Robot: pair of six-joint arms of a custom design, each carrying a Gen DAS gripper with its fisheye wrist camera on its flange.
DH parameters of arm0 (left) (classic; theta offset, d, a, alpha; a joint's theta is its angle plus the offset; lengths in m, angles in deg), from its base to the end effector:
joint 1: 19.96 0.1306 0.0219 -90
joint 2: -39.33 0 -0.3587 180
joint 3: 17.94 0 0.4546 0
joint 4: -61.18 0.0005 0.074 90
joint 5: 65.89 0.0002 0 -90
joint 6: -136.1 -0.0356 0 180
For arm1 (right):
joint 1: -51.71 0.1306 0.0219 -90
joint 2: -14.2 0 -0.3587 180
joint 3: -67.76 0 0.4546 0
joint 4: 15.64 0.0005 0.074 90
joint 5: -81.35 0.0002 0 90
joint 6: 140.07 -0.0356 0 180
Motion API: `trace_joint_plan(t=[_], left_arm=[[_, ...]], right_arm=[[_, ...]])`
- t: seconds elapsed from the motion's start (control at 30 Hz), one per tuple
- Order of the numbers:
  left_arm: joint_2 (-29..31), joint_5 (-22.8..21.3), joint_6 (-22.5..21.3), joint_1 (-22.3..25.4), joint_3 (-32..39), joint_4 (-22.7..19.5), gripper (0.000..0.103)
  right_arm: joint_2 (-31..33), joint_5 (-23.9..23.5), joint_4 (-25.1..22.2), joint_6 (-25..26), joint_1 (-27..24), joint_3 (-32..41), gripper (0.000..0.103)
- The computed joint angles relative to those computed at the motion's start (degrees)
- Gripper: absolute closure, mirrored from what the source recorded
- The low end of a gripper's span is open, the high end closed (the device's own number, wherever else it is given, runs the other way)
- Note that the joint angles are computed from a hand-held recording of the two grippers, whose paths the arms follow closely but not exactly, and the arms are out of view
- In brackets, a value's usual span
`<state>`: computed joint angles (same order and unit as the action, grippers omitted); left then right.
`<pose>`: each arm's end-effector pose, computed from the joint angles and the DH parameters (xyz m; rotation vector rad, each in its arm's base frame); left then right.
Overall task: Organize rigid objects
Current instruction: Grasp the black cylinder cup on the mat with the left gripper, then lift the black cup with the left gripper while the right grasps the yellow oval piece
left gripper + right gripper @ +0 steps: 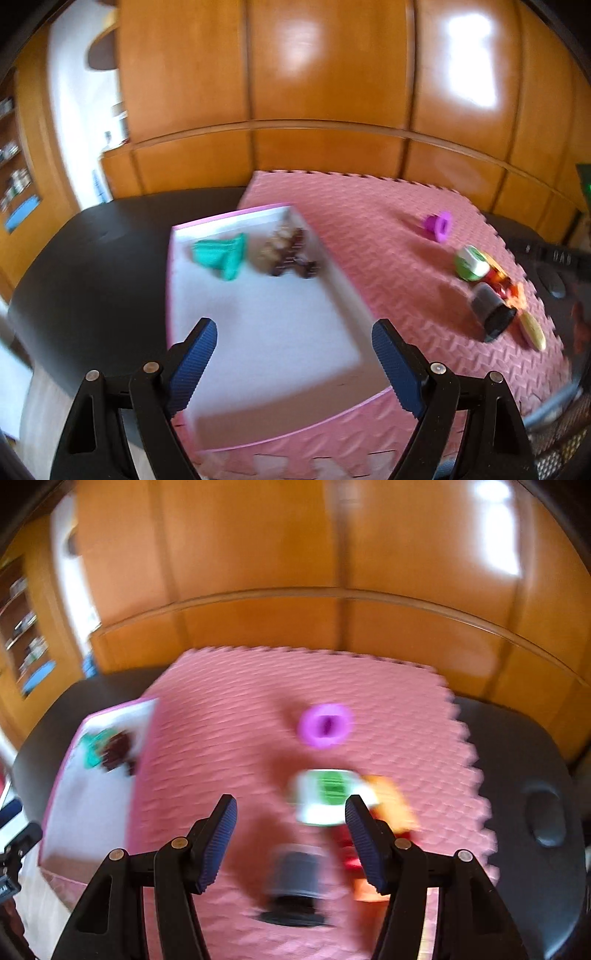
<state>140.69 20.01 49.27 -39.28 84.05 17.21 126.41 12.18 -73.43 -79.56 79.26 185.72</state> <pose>0.5920 -0.2054 0.4120 0.2913 2.3093 -0.1140 0.6051 0.3008 0.4235 0.1919 2.3916 0.0065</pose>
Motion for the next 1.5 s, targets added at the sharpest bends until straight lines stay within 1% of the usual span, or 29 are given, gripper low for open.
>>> trace_joint_plan(t=[0.1,0.23,0.33,0.4,0.43,0.5,0.63,0.73,0.87,0.93,1.0,1.07,1.13,1.17,1.2,1.23,1.27,1.33,1.4,1.5], left_arm=[[1.5,2.1,-2.1,-1.5,1.9,-1.2,0.017],[4.0,5.4,-4.7,-3.9,5.0,-3.6,0.017],[6.8,9.0,-5.6,-5.6,8.6,-7.1,0.017],[9.2,11.5,-5.2,-6.6,11.6,-9.8,0.017],[10.4,12.4,-4.7,-7.0,12.9,-11.0,0.017],[13.3,15.1,-2.8,-7.7,16.7,-14.1,0.017],[18.1,18.7,0.3,-8.9,22.7,-18.1,0.017],[22.9,20.0,2.5,-9.6,28.9,-21.6,0.017],[28.7,21.3,6.6,-10.0,36.9,-25.2,0.018],[30.7,21.8,7.7,-10.1,39.9,-26.4,0.018],[33.3,21.3,8.3,-10.3,43.5,-28.2,0.019],[35.2,21.2,8.5,-10.3,46.0,-29.8,0.025],[37.3,21.5,8.1,-10.5,48.6,-32.1,0.038],[38.0,21.8,7.7,-10.7,49.3,-33.0,0.042],[38.2,22.0,7.0,-10.9,49.3,-33.5,0.05],[36.9,20.9,6.2,-11.1,47.0,-32.0,0.06],[35.3,18.8,4.3,-11.6,44.3,-30.0,0.06],[33.3,18.6,2.7,-11.7,40.8,-27.3,0.06],[32.0,18.7,1.9,-11.4,38.7,-25.9,0.06],[29.8,17.0,0.7,-11.2,35.4,-24.1,0.06]], right_arm=[[-5.3,2.6,0.0,-4.4,-2.8,-6.5,0.041],[-9.5,3.8,-0.4,-9.6,-5.8,-13.0,0.041],[-11.9,2.5,0.7,-13.7,-7.7,-17.3,0.041],[-12.5,0.1,1.7,-15.5,-8.6,-18.5,0.041],[-12.9,-0.1,2.7,-15.6,-8.7,-19.0,0.041],[-12.7,0.5,2.6,-14.9,-8.6,-18.7,0.041],[-12.0,-0.8,2.4,-14.0,-8.2,-18.2,0.041],[-11.6,-0.7,2.9,-13.7,-8.2,-18.0,0.041],[-11.7,-1.3,3.3,-14.0,-8.4,-18.1,0.041],[-11.7,-1.6,3.3,-14.2,-8.5,-18.2,0.041],[-11.7,-2.0,3.3,-14.4,-8.6,-18.2,0.041],[-11.7,-2.1,3.4,-14.4,-8.7,-18.2,0.041],[-11.7,-2.1,3.5,-14.3,-8.7,-18.2,0.041],[-11.7,-2.2,3.5,-14.3,-8.7,-18.2,0.041],[-11.6,-2.3,3.4,-14.3,-8.7,-18.1,0.041],[-11.5,-2.3,3.3,-14.3,-8.7,-18.0,0.041],[-11.4,-2.3,3.1,-14.3,-8.7,-17.9,0.041],[-11.1,-2.5,2.8,-14.2,-8.8,-17.7,0.041],[-10.8,-2.7,2.3,-14.1,-8.8,-17.4,0.041],[-10.4,-4.0,1.5,-14.0,-9.0,-17.0,0.041]])
